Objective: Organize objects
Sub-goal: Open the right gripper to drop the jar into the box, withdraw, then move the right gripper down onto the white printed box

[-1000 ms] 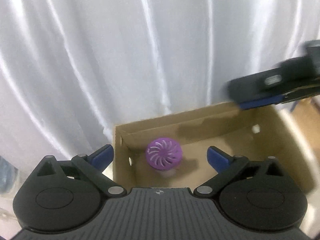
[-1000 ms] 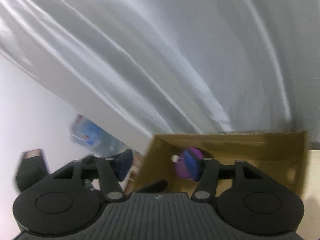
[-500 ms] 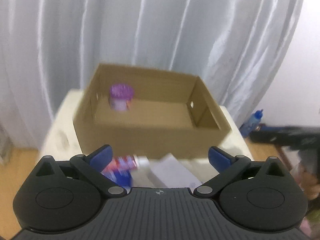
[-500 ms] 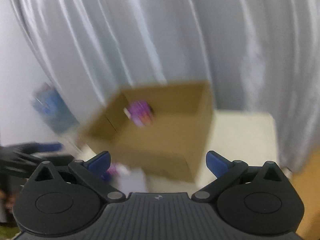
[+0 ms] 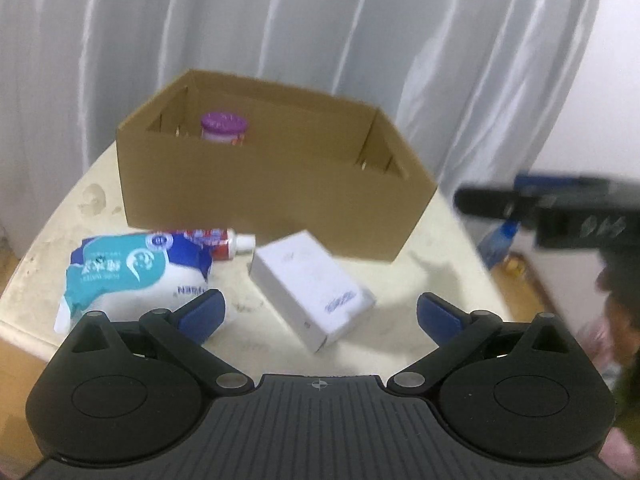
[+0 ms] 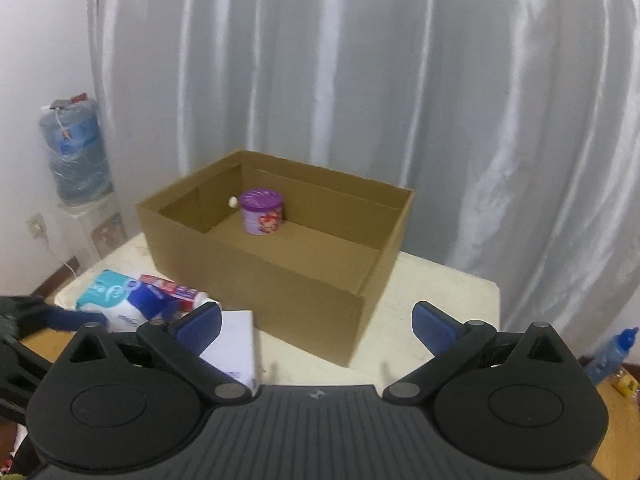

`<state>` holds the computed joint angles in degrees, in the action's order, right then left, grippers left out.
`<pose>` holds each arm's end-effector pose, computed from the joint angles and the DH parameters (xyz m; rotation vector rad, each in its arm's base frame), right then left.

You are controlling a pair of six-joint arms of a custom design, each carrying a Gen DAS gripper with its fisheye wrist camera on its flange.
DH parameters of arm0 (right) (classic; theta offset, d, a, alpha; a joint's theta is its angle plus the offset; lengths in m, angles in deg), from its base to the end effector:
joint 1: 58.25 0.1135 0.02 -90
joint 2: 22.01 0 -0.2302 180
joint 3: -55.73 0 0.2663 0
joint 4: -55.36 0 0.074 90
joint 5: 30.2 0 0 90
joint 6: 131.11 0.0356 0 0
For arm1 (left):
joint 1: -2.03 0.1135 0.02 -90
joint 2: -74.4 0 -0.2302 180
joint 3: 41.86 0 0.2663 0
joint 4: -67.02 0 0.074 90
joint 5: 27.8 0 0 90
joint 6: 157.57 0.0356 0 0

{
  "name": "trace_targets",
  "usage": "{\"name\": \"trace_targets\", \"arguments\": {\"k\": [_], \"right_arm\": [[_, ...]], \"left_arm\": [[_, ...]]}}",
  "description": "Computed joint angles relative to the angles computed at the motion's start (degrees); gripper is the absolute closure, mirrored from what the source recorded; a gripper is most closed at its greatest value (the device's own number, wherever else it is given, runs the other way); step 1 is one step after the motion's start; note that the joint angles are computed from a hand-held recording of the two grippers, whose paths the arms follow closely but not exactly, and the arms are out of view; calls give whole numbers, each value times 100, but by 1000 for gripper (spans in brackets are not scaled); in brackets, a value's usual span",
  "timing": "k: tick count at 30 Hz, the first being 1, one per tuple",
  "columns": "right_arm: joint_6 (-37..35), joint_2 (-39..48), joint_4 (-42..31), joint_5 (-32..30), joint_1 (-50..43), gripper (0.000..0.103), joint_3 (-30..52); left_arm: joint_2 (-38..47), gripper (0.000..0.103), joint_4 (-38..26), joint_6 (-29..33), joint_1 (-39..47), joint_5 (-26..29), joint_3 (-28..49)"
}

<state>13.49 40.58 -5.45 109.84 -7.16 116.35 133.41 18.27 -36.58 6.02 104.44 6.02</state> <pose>0.1622 0.1575 0.2226 0.3118 2.1628 -0.1931 0.2143 -0.0090 0.1726 0.7859 2.2275 -0.6756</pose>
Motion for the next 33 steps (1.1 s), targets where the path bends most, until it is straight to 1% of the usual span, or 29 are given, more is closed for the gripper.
{"name": "trace_targets", "arguments": {"k": [2, 4, 5, 9, 11, 14, 15, 16, 17, 18, 20, 21, 24, 29, 33], "right_arm": [[-1, -251, 366, 65, 100, 0, -279], [-24, -622, 728, -81, 73, 0, -577], [-62, -737, 997, -287, -52, 0, -723], [-159, -741, 1635, -1222, -571, 0, -984], [-314, -728, 2192, -1716, -855, 0, -1240], [-340, -487, 2881, -2328, -1210, 1, -1476], [-322, -388, 3007, -2484, -1314, 1, -1501], [-283, -223, 3150, -2676, -1449, 4, -1502], [-195, -112, 3235, -2792, -1503, 7, -1525], [-147, -1, 3328, -2940, -1594, 9, -1531], [-54, 159, 3477, -3185, -1724, 16, -1560], [-28, 240, 3538, -3309, -1785, 17, -1567], [46, 375, 3625, -3518, -1887, 21, -1577], [113, 441, 3788, -3806, -2069, 30, -1647], [143, 548, 3919, -4044, -2225, 33, -1667]], "left_arm": [[-55, 0, 406, -149, -270, -429, -198], [-45, 0, 736, -281, -493, -785, -359], [-49, 0, 861, -320, -552, -889, -430], [94, 0, 1245, -353, -687, -1091, -549], [249, 1, 1358, -336, -717, -1124, -526], [430, 2, 1354, -336, -732, -1108, -467], [543, 2, 1363, -311, -717, -1081, -427], [656, 3, 1365, -302, -723, -1059, -381], [773, 6, 1362, -292, -735, -1049, -332], [866, 7, 1310, -274, -754, -1049, -280], [1037, 9, 1242, -254, -784, -1031, -198], [1118, 11, 1185, -238, -794, -1007, -150], [1321, 15, 1056, -201, -804, -926, -27], [1589, 18, 870, -155, -888, -906, 150], [1727, 19, 766, -151, -944, -876, 241]]}}
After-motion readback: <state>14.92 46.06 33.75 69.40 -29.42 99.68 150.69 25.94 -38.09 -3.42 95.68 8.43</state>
